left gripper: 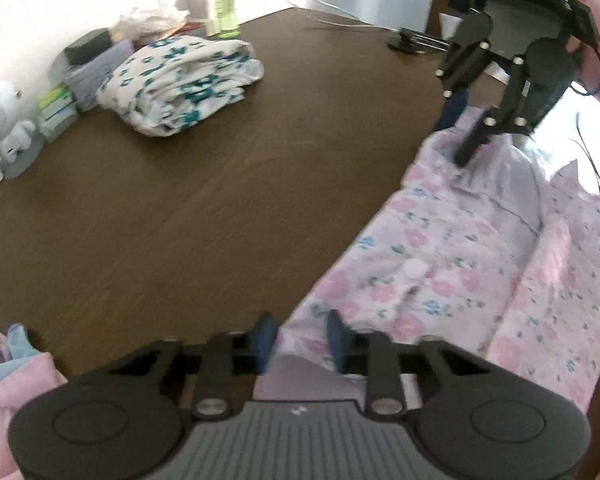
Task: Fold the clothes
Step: 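Grasp the dress side edge with both grippers and fold it lengthwise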
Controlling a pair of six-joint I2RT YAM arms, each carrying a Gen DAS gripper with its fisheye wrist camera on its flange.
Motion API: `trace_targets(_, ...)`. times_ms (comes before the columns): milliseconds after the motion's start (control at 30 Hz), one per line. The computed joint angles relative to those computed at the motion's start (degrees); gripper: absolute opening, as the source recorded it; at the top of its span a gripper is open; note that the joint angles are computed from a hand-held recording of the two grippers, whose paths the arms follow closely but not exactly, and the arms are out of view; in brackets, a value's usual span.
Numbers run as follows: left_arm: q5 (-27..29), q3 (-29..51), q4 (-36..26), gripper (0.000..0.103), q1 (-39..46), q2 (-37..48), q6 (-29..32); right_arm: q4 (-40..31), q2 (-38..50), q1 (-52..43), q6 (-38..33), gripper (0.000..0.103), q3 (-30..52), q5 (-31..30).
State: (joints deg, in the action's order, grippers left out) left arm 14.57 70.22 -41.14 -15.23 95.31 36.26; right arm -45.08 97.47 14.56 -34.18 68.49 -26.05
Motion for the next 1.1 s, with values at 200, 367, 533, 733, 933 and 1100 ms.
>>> trace_targets(200, -3.97, -13.98, 11.82, 0.0, -3.78, -12.32, 2.7, 5.4, -9.62, 4.96, 0.35, 0.001, -7.99, 6.27)
trace_targets(367, -2.61, -21.72, 12.97, 0.0, -2.77, -29.06, 1.69, 8.84, -30.14, 12.25, 4.3, 0.001, -17.34, 16.43)
trace_targets(533, 0.95, -29.59, 3.44, 0.0, -2.38, -53.47, 1.62, 0.66, -52.95, 33.32, 11.61, 0.001, -24.84, 32.86)
trace_targets(733, -11.45, -40.27, -7.62, 0.0, -23.78, -74.08, -13.01, -6.87, -57.99, 68.34, 41.7, 0.002, -35.31, 53.84)
trace_targets(933, -8.67, -43.1, -10.26, 0.016, -23.85, -76.78, -22.74, -6.98, -62.39, 75.05, 59.73, 0.062, -39.98, 58.11)
trace_targets(1100, 8.91, -39.74, -11.44, 0.048, -4.06, -81.75, -18.75, -11.76, -72.43, 85.02, 78.22, 0.063, -38.93, 69.57)
